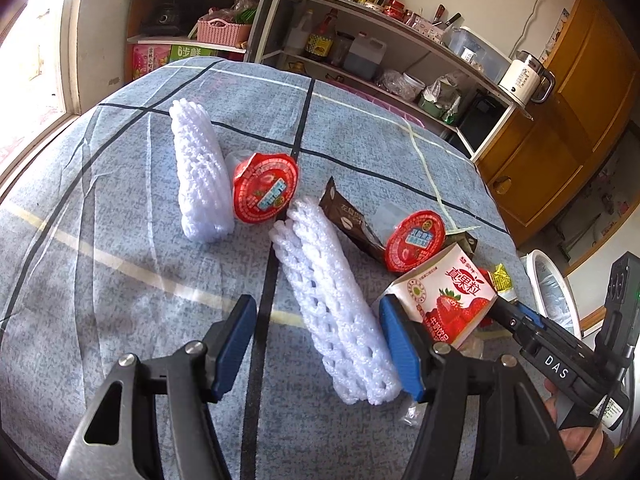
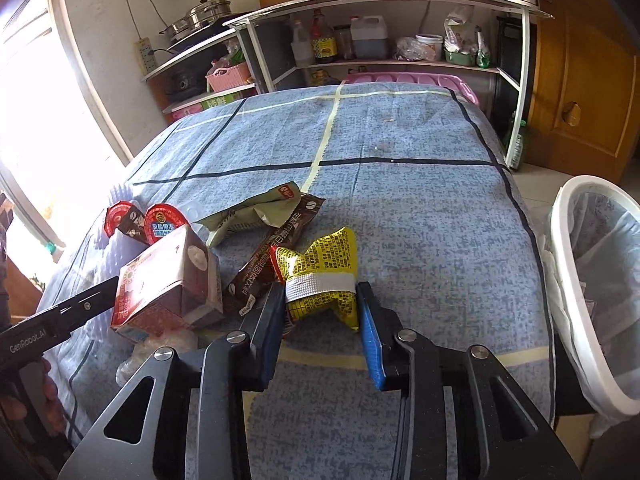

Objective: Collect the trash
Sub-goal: 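Return both tools to the table and close the right tool on the yellow snack bag, then grasp the white foam fruit net with the left tool while the right tool holds the yellow bag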

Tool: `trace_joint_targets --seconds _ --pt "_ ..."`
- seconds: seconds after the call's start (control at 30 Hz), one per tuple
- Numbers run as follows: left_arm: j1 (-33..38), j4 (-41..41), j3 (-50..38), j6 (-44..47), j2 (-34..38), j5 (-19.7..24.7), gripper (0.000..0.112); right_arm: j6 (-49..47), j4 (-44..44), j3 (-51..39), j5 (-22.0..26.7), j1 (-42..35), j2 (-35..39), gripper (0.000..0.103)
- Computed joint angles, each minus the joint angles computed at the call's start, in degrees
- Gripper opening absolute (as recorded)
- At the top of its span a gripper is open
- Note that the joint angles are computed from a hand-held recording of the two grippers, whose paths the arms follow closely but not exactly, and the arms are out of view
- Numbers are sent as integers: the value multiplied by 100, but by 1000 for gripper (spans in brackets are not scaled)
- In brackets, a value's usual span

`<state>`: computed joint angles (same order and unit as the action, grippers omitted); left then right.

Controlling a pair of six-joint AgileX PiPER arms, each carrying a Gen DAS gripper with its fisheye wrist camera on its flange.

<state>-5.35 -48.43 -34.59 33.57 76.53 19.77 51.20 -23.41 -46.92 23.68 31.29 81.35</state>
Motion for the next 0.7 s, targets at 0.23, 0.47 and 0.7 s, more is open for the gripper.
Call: trace_joint_targets --seconds 0.23,0.47,0.7 --pt "-72 164 -46 -223 84 -118 59 268 -170 116 -5 41 -139 33" --pt "-126 470 -83 -505 109 -129 43 385 -231 228 -28 85 -267 33" --pt "-375 1197 -146 -1246 57 -185 29 534 -346 331 -27 145 -415 33"
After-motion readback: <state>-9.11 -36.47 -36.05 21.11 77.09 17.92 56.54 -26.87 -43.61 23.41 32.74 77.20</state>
